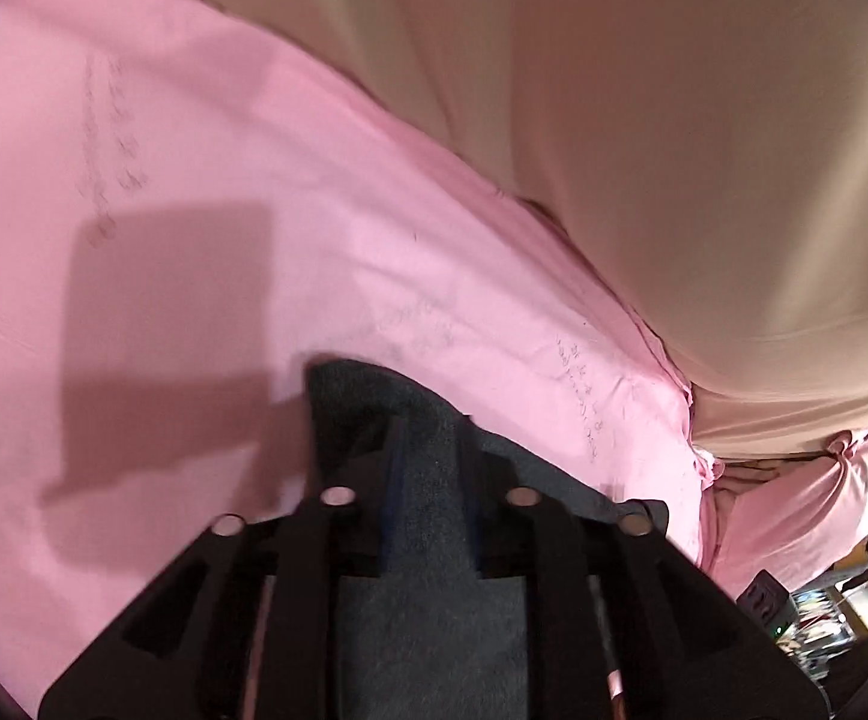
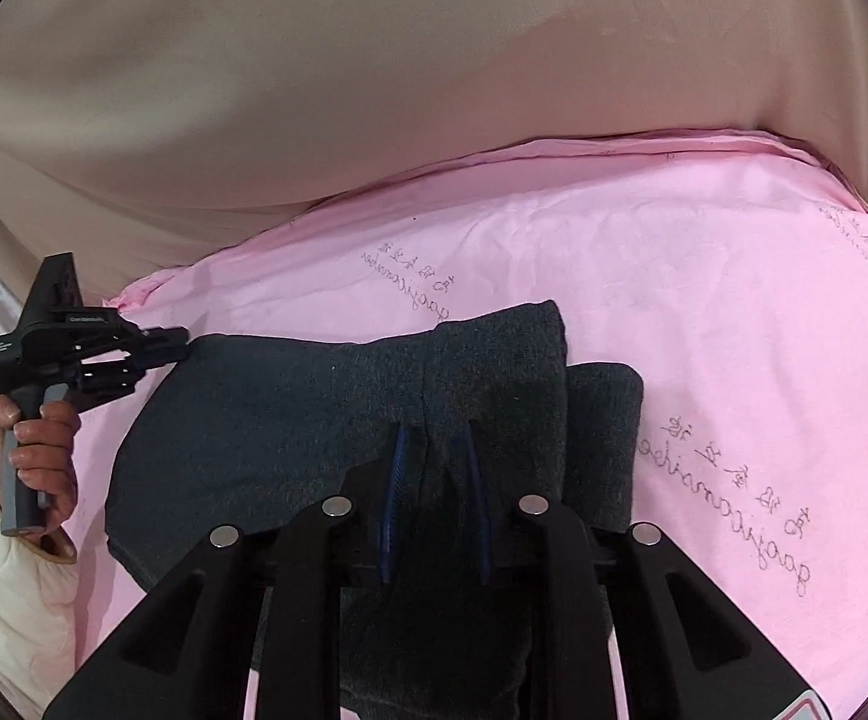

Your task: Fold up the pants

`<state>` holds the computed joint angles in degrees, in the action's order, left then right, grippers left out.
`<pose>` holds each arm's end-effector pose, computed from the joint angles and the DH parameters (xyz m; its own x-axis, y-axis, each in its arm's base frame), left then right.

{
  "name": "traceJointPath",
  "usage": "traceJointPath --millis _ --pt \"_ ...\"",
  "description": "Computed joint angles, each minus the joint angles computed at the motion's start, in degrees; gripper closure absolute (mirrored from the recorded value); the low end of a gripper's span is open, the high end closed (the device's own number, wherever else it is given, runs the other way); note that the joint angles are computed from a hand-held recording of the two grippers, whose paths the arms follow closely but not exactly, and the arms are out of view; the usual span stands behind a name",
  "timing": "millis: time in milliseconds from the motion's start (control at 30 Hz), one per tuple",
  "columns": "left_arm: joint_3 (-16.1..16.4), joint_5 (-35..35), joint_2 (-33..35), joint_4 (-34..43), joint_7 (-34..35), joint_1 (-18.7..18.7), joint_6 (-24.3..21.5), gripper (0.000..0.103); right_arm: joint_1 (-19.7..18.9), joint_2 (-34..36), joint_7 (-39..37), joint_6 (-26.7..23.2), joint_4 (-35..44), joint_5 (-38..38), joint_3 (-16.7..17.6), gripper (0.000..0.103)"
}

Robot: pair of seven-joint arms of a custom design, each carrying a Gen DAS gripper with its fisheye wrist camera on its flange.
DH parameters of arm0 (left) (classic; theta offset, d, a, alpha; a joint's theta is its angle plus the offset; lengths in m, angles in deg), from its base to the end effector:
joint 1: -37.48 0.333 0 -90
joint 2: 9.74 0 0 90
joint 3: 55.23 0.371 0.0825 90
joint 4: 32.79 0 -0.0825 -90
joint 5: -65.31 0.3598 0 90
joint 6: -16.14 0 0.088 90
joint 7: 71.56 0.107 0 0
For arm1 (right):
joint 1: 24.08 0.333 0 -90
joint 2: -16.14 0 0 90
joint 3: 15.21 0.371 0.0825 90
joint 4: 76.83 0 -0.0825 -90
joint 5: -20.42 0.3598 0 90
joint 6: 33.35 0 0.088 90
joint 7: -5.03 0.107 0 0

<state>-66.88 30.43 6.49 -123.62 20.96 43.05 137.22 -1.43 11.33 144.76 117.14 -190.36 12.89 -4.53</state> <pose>0.6590 -0.0781 0.5697 0.0440 -0.8089 0.5862 -0.9703 -0.1745 -0.1678 0.4600 0.3117 0.6500 -0.0488 -0.9106 -0.4105 -0.7994 0.2820 -0.5305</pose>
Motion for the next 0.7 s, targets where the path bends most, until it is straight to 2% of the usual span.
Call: traceJointPath --millis 33,67,100,133,233,267,300,333,367,400,433,533,600,667,700 --pt "-0.07 -1.36 0.28 0.65 0.75 0.84 -1.13 0.067 0.02 0.01 0.42 0.24 -0.13 0.02 0.07 0.085" --pt "-0.19 -1.6 0.44 0.65 0.38 0.64 -1.12 0.06 0.09 0.0 0.41 0.22 -0.28 -0.11 0.13 0.084" --pt "0.15 -0.21 1.13 1.73 -0.82 0.39 -2.14 0.048 0.1 0.06 0.58 -0.37 0.17 -0.79 0.28 0.084" --pt "0.39 0.84 1.38 2.02 -2.12 0.16 -2.48 0.041 0.17 0.17 1.21 -0.53 0.38 -1.7 0.53 0.084" --pt "-0.18 -0.23 3.13 2.66 -4.52 0.63 -4.6 0.032 0.4 0.31 0.31 0.0 0.22 -0.87 0.08 0.083" --pt "-0.55 -1.37 3.47 2.39 -4.46 0.93 -4.81 0.032 0.44 0.28 0.04 0.21 0.08 -0.45 0.01 0.083" --pt "-0.72 -1.29 4.01 2.61 -4.53 0.79 -4.94 0.039 0.43 0.19 -0.11 0.42 -0.18 -0.32 -0.04 0.083" --pt "-0.62 0.05 4.03 2.58 -4.56 0.22 -3.94 0.06 0.4 0.19 -0.11 0.58 -0.3 -0.26 -0.04 0.083" --pt "-0.67 0.99 4.34 3.02 -4.02 -0.21 -2.55 0.077 0.38 0.34 -0.17 0.82 -0.43 -0.27 -0.03 0.083" --pt "-1.21 0.12 4.47 3.35 -2.19 0.46 -2.81 0.086 0.39 0.26 -0.35 0.89 -0.57 -0.27 -0.05 0.083" --pt "-1.8 -0.98 4.97 4.16 -0.12 0.89 -2.46 0.089 0.37 0.04 -0.61 1.13 -0.84 0.07 -0.14 0.083" --pt "-2.18 0.06 5.21 4.48 5.61 0.54 0.89 0.09 0.17 -0.11 -1.92 2.65 -2.0 0.52 -0.19 0.086" --pt "-0.3 6.24 6.16 4.16 4.07 -1.42 1.93 0.085 -0.02 -0.36 -2.57 3.44 -2.89 0.14 -0.17 0.09" --pt "-1.4 3.59 5.18 2.13 4.56 0.38 3.86 0.085 -0.44 -0.55 -0.93 1.81 -2.36 -0.92 0.15 0.101" --pt "-1.24 3.22 3.49 0.62 3.7 0.55 5.16 0.085 -0.83 -0.91 1.4 0.16 -1.57 -2.89 0.59 0.101"
